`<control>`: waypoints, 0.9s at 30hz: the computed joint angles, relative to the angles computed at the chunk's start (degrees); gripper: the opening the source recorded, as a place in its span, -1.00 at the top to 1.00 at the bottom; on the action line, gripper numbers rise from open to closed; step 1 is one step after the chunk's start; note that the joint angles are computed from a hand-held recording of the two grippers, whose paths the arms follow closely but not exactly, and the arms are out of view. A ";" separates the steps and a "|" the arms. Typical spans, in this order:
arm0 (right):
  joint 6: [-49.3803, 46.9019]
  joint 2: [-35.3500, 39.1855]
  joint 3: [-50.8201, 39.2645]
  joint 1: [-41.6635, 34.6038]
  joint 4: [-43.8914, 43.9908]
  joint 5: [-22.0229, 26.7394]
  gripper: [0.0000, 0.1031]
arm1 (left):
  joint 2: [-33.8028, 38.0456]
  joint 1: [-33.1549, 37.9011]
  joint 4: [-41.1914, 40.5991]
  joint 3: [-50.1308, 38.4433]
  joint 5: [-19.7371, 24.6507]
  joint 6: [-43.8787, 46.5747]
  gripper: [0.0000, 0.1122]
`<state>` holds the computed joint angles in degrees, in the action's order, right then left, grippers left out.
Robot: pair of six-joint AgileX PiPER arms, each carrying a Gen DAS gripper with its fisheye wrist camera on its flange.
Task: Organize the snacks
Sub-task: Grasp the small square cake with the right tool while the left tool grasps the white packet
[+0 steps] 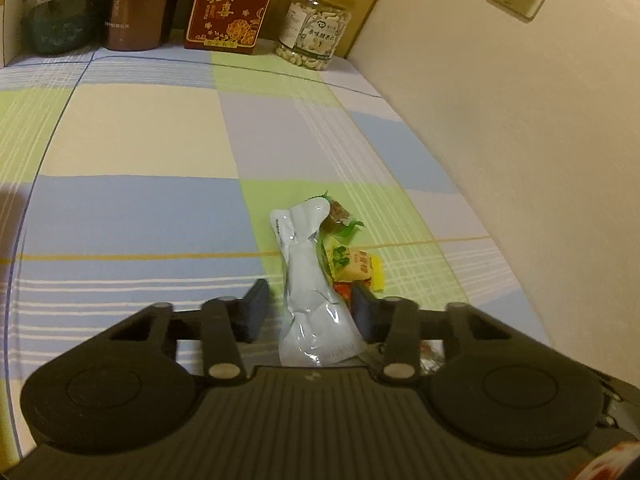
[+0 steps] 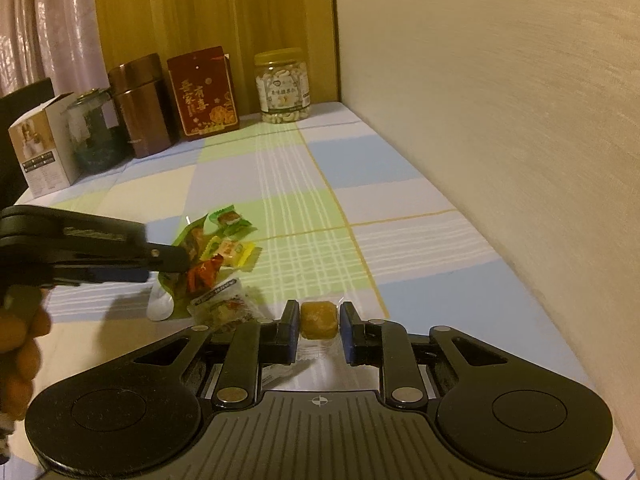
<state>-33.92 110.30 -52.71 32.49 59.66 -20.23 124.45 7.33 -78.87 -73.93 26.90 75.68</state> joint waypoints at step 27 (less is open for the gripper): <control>-1.86 -5.31 3.38 8.02 9.20 -0.79 0.58 | -12.23 7.67 4.09 18.03 1.13 9.90 0.27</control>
